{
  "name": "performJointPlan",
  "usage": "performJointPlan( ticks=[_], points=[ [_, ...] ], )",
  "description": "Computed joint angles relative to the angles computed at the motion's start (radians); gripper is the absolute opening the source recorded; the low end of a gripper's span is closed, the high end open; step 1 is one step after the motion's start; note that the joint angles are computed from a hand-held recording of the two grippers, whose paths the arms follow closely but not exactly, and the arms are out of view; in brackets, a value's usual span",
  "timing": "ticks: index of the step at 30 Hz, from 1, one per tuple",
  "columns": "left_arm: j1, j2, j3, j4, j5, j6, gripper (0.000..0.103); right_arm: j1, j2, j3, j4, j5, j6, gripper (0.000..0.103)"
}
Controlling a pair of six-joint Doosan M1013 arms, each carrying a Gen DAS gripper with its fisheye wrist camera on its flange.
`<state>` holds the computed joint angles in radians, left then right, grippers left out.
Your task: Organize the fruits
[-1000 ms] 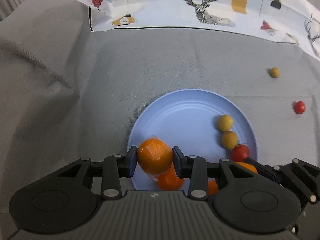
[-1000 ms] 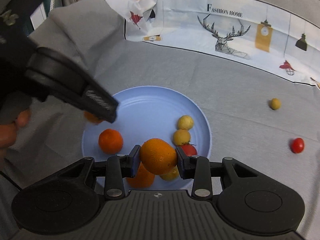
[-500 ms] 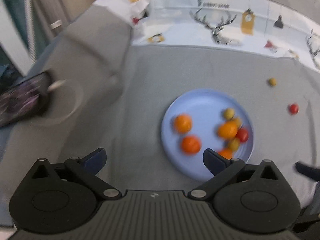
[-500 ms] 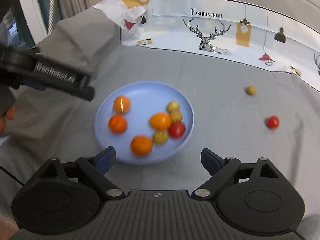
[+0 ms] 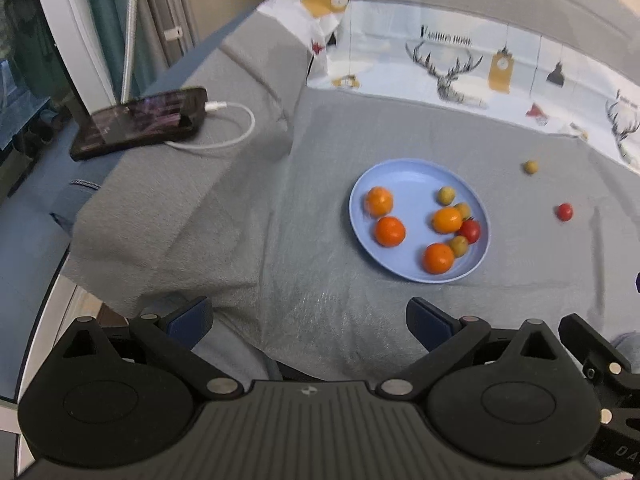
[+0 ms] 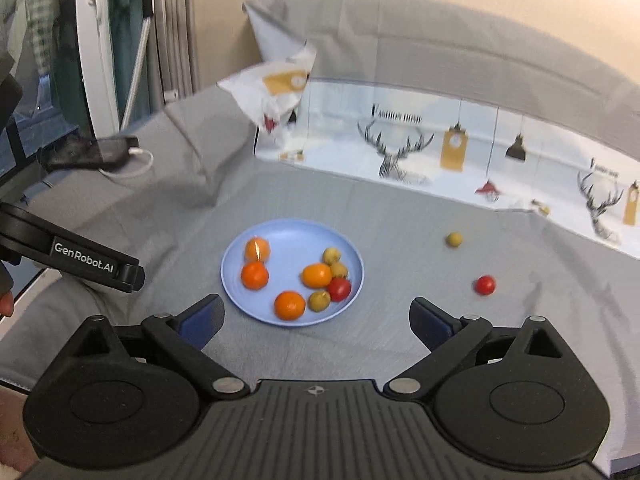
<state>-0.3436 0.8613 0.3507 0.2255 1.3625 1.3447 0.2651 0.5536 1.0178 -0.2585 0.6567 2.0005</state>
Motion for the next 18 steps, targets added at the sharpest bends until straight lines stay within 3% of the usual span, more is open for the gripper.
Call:
performJointPlan(
  ticks=[18],
  points=[
    [-0.019,-0.153,0.246,-0.007,-0.134,-0.019,0.103,0.031,-0.096,0.128,-0.185,-0.114,0.123,0.099]
  ],
)
